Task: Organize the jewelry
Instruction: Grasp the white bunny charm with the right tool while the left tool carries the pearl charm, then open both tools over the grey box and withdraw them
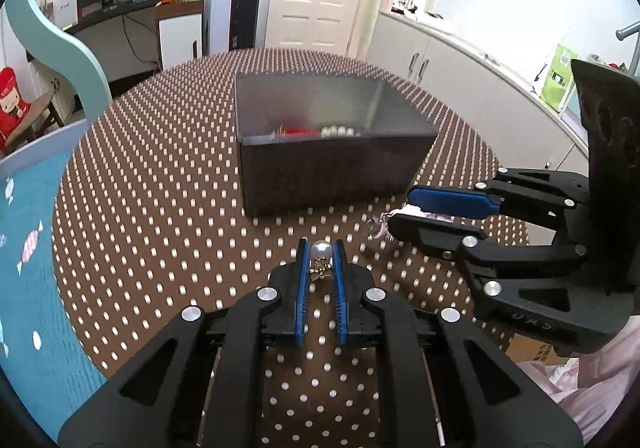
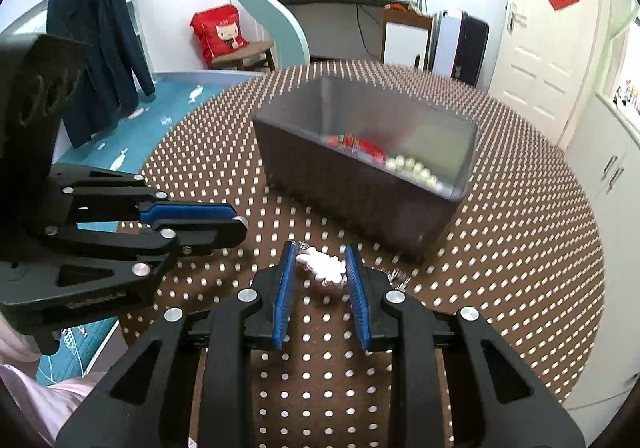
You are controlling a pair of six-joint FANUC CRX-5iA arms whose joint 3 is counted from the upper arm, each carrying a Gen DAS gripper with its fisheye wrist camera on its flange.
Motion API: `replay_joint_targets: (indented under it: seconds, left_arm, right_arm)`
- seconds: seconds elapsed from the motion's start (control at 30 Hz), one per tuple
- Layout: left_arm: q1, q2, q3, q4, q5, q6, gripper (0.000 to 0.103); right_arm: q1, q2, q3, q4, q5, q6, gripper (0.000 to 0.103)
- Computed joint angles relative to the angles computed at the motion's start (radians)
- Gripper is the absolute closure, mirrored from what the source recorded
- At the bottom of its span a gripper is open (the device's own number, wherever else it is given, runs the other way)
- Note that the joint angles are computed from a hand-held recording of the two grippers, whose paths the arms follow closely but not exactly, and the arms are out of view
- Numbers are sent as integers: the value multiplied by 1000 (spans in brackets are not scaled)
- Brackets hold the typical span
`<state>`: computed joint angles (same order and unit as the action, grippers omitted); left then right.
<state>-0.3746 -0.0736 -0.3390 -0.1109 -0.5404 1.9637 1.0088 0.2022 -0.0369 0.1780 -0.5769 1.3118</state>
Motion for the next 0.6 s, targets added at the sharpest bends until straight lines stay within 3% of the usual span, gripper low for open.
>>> replay_joint_targets:
  seconds: [0.33, 0.6]
  left_arm:
    - [3, 25, 111, -85, 25, 49, 92]
    - [26, 89, 174, -55, 18, 28, 91]
  right_arm:
    - [-34, -15, 19, 53, 81, 11, 79]
    - [-67, 53, 110, -19, 53, 69, 79]
